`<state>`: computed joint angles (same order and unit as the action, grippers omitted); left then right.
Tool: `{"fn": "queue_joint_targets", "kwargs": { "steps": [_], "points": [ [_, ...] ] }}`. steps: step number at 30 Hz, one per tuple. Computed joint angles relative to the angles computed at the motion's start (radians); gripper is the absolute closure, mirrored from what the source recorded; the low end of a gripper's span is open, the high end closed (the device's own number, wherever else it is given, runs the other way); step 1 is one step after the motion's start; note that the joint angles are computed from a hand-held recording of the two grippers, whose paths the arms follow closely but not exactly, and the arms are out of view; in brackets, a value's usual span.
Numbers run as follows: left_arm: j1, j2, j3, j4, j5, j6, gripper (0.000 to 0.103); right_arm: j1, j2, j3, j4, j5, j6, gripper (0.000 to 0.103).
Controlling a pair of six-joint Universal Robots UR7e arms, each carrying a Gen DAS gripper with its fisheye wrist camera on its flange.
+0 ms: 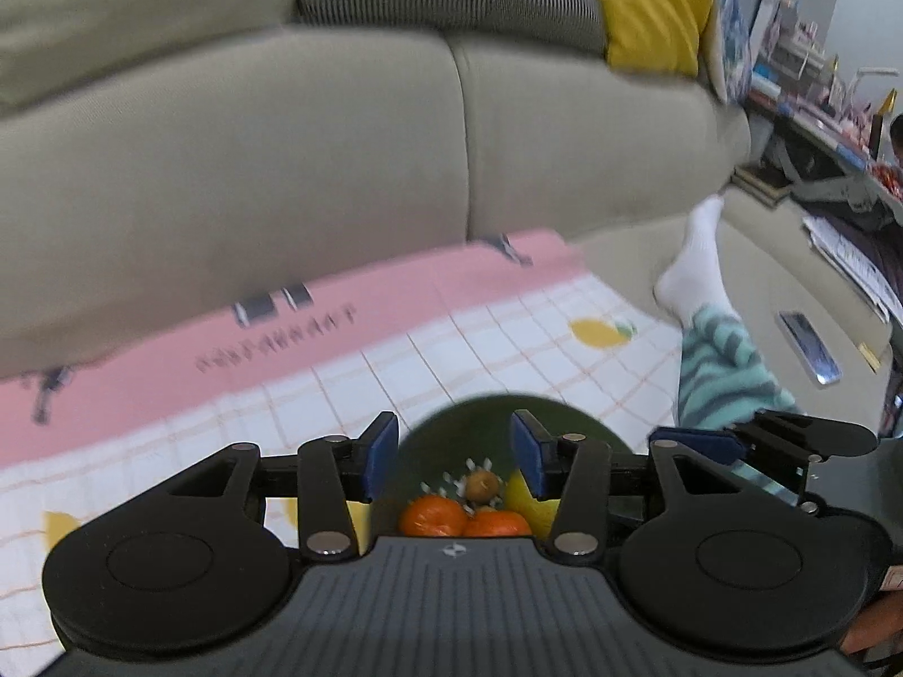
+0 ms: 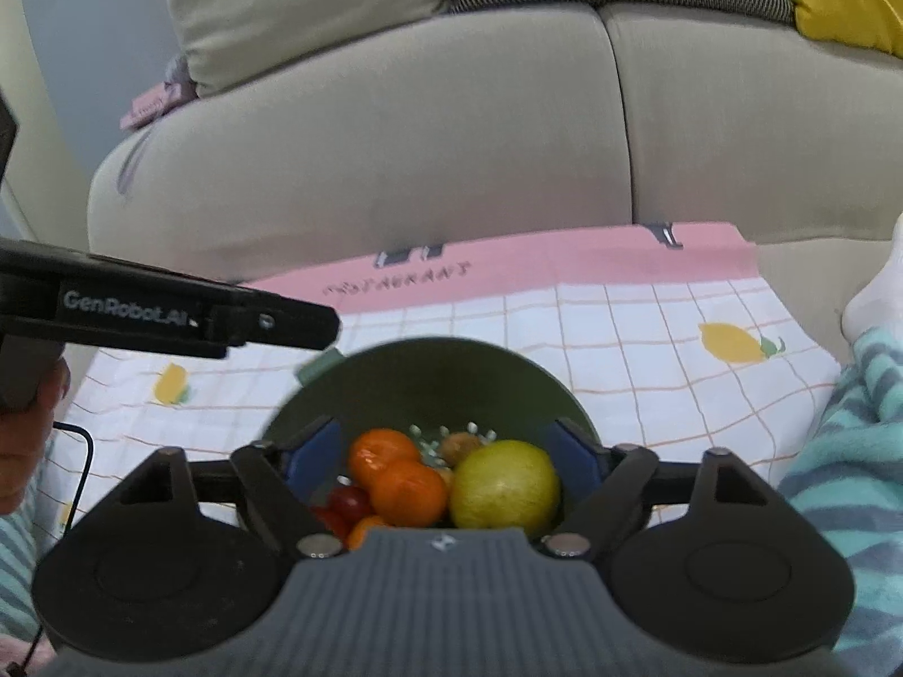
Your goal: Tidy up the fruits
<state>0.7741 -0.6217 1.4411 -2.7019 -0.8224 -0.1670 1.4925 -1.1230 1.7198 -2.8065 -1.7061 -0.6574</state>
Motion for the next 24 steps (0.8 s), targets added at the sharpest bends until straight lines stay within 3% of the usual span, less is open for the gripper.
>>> {"fn": "queue_joint_targets", "kwargs": {
  "steps": [7,10,11,14,20,24],
  "points": [
    [-0.083,-0.062,0.146,-0.241,0.179,0.074,0.028,0.049,-0.081,0.081,-0.067,0.001,0.008,0.013],
    [-0.119,-0.070,0.197,-0.330,0.290,0.123,0.024,0.070,-0.111,0.133,-0.142,-0.013,-0.012,0.010],
    [-0.130,-0.072,0.215,-0.359,0.319,0.130,0.018,0.077,-0.121,0.156,-0.178,-0.020,-0.023,0.008],
    [-0.156,-0.087,0.280,-0.464,0.364,0.138,0.017,0.089,-0.152,0.220,-0.253,-0.022,-0.042,0.005],
    [-0.201,-0.098,0.373,-0.508,0.498,0.108,0.017,0.090,-0.204,0.318,-0.302,-0.024,-0.028,0.004],
    [-0.226,-0.120,0.437,-0.407,0.563,-0.048,0.016,0.094,-0.211,0.379,-0.380,-0.066,-0.038,0.004]
  ]
}}
